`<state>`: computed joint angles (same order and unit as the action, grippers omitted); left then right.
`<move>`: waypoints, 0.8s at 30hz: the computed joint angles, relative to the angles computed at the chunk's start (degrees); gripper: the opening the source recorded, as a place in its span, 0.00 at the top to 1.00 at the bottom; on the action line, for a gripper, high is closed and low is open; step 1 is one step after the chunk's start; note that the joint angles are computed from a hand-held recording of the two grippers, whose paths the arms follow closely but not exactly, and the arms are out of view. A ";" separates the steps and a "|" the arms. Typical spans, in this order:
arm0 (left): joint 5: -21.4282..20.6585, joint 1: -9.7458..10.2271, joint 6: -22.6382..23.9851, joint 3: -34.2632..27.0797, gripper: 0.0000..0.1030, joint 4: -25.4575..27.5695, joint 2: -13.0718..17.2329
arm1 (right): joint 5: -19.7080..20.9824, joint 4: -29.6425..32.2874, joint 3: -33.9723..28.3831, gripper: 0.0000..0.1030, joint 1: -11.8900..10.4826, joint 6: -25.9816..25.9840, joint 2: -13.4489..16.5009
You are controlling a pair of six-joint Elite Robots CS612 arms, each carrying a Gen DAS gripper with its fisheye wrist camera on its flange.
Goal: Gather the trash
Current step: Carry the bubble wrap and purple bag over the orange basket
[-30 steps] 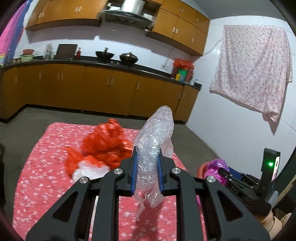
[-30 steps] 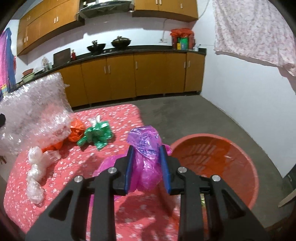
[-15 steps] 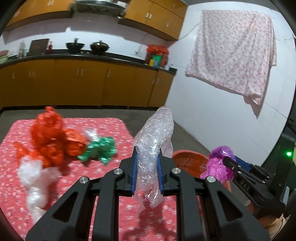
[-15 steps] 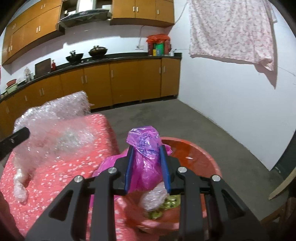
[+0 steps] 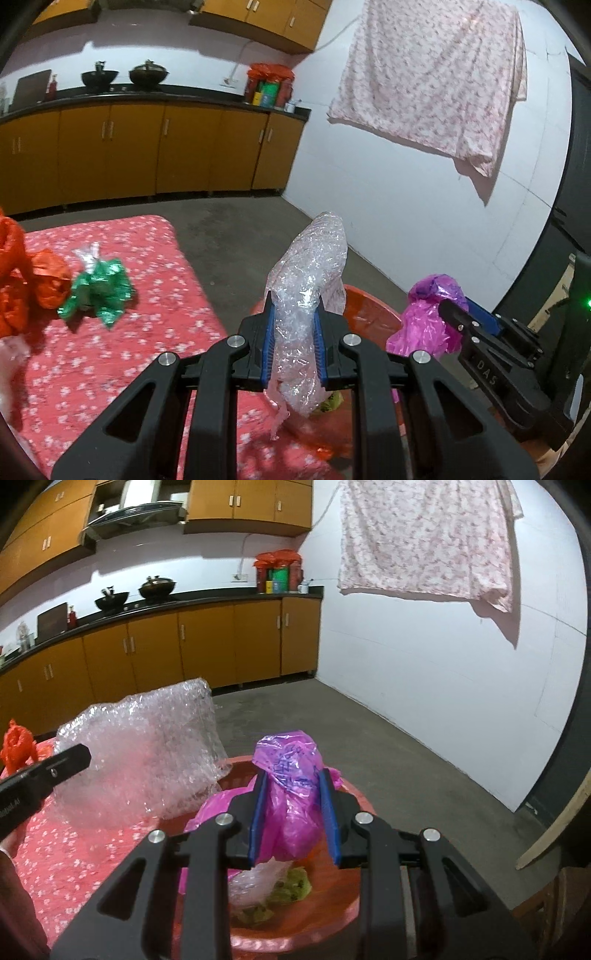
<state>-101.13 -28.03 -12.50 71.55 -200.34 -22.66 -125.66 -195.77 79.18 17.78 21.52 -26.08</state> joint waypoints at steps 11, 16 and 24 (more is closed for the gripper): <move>-2.81 -0.94 1.72 -4.69 0.83 5.53 2.43 | 0.29 0.42 0.71 0.73 -1.42 3.14 0.37; -3.01 -1.38 2.63 -5.49 0.82 7.02 2.92 | 0.98 0.35 0.92 0.73 -1.83 4.25 0.41; -2.25 -1.27 1.19 -5.90 0.55 8.62 3.25 | 4.54 -1.21 0.58 0.64 -2.32 4.30 0.82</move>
<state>-103.38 -29.30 -11.31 65.66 -191.72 -19.41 -121.13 -196.99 79.76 15.47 25.82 -25.26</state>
